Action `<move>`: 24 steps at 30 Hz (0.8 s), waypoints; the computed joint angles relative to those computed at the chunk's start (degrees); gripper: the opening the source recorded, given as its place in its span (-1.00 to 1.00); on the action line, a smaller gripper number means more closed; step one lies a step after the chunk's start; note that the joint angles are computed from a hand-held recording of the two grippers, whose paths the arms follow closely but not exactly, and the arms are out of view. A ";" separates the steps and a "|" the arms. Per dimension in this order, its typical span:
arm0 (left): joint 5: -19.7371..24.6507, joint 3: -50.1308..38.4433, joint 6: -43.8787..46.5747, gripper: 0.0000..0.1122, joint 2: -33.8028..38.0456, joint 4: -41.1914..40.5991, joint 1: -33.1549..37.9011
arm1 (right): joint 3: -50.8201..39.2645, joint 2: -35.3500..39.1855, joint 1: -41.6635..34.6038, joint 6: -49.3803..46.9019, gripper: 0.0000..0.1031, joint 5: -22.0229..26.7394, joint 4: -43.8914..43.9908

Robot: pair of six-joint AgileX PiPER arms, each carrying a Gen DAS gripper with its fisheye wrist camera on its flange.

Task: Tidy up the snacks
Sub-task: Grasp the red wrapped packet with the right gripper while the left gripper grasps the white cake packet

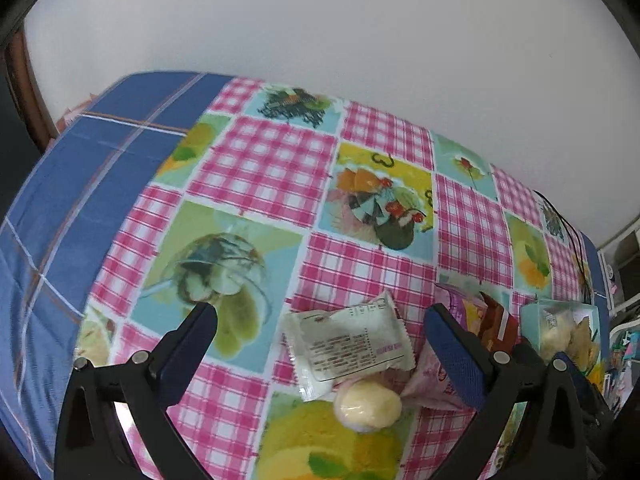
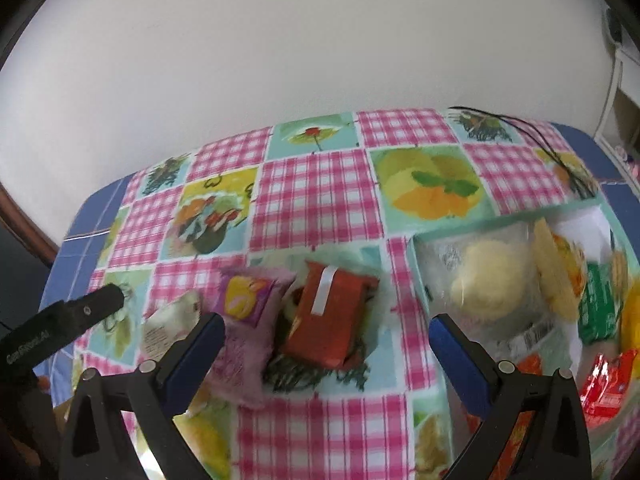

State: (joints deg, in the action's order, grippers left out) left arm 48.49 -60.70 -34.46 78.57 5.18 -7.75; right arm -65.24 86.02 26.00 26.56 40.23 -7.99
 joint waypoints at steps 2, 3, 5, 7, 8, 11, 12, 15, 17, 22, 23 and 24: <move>0.38 -0.81 -0.18 0.83 1.98 0.79 -0.91 | -0.75 1.24 -0.03 0.23 1.00 -0.42 -0.24; 0.82 -1.24 -0.15 0.83 3.02 1.20 -1.43 | -0.84 1.61 0.01 0.39 0.99 -0.55 -0.64; 1.13 -1.67 0.07 0.83 5.10 0.98 -1.71 | -1.22 2.87 0.44 0.74 0.88 -0.64 -2.00; 0.64 -1.35 0.78 0.83 6.40 -0.31 -1.29 | -1.38 4.27 0.55 0.98 0.75 -0.58 -2.59; 0.68 -1.45 0.77 0.83 7.01 -0.37 -1.36 | -1.49 4.92 0.54 1.31 0.72 -0.42 -2.84; 0.26 -1.39 0.70 0.83 8.72 -0.63 -1.50 | -1.22 6.20 0.10 0.58 0.63 -0.87 -1.97; 0.12 -1.35 0.82 0.83 9.05 -1.01 -1.45 | -1.26 6.84 0.15 0.83 0.61 -0.86 -2.41; 0.18 -1.46 0.39 0.83 10.33 -1.06 -2.06 | -1.14 7.87 0.27 1.38 0.58 -0.98 -3.37; 0.37 -1.54 -0.46 0.83 11.32 -0.52 -2.88 | -1.05 8.36 0.31 1.30 0.54 -1.13 -3.46; 0.46 -1.42 -3.24 0.79 12.35 2.27 -5.02 | -1.07 8.81 0.49 1.75 0.22 -1.22 -4.60; 0.83 -1.72 -3.75 0.69 12.51 2.89 -5.36 | -1.23 8.79 0.45 1.58 0.08 -1.11 -4.46; 1.33 -2.15 -5.38 0.61 12.84 4.42 -6.66 | -1.40 8.71 0.61 1.88 -0.01 -0.81 -5.02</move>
State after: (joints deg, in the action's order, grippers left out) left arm 49.82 -62.85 -39.84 91.41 9.59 -14.41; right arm -66.64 94.73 26.60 28.44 39.42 -13.01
